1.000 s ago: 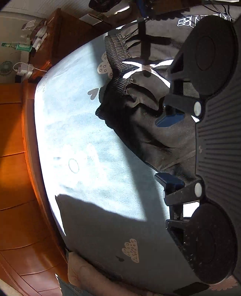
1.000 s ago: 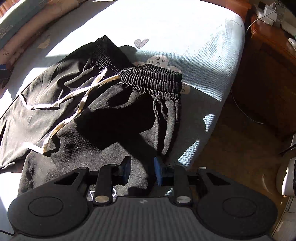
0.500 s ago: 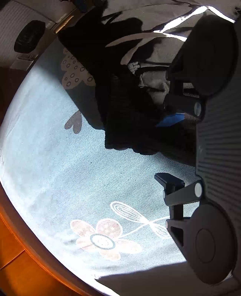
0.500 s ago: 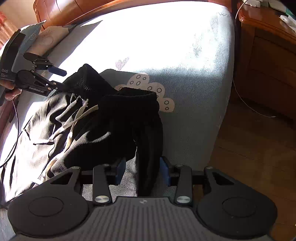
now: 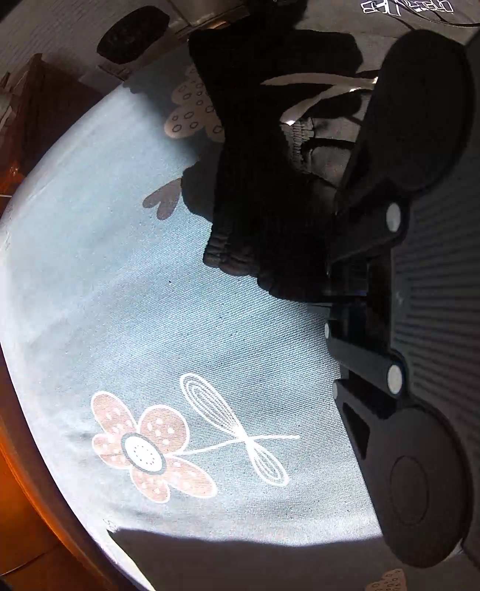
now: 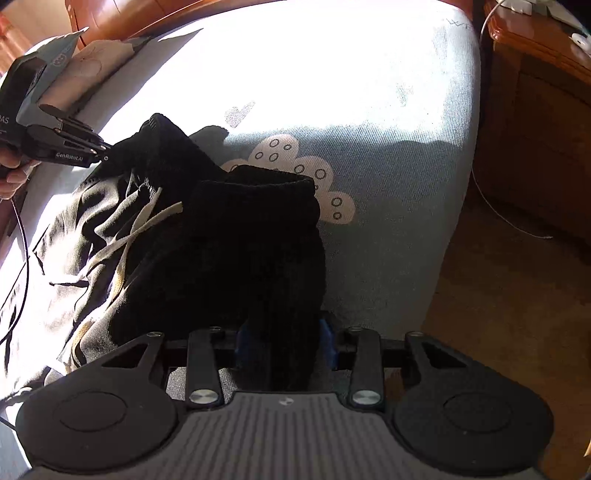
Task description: Fold clothes
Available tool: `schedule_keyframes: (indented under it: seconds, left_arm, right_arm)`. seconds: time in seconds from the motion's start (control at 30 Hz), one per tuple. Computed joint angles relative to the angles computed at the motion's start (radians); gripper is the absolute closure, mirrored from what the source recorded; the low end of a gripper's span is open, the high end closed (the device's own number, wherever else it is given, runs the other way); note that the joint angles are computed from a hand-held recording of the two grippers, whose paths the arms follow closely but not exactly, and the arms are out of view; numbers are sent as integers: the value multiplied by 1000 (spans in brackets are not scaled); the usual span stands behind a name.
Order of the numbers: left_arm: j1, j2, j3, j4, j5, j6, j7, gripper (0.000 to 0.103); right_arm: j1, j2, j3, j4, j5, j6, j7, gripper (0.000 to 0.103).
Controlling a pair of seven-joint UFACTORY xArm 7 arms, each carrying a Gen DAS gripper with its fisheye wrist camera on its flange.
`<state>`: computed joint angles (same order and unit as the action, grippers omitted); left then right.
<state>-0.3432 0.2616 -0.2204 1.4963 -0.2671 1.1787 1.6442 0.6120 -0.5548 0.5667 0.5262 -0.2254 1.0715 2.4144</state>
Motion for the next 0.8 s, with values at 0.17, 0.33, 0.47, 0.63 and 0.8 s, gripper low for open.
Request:
schedule_keyframes:
  seconds: [0.17, 0.33, 0.47, 0.63, 0.8]
  left_arm:
    - [4, -20, -7, -35, -29, -83, 32, 101]
    - [-14, -6, -1, -69, -7, -179, -29, 99]
    - [7, 43, -4, 19, -14, -93, -36, 90]
    - [35, 85, -1, 129, -32, -28, -10, 70]
    - [51, 105, 15, 206, -16, 114, -91, 66]
  right_arm:
    - [-3, 16, -66, 51, 28, 53, -163, 99]
    - [-31, 40, -68, 78, 46, 92, -165, 99]
    - [-46, -14, -29, 33, 35, 45, -65, 75]
    - [-13, -57, 8, -25, 46, -27, 16, 63]
    - [-12, -79, 19, -63, 18, -111, 52, 78]
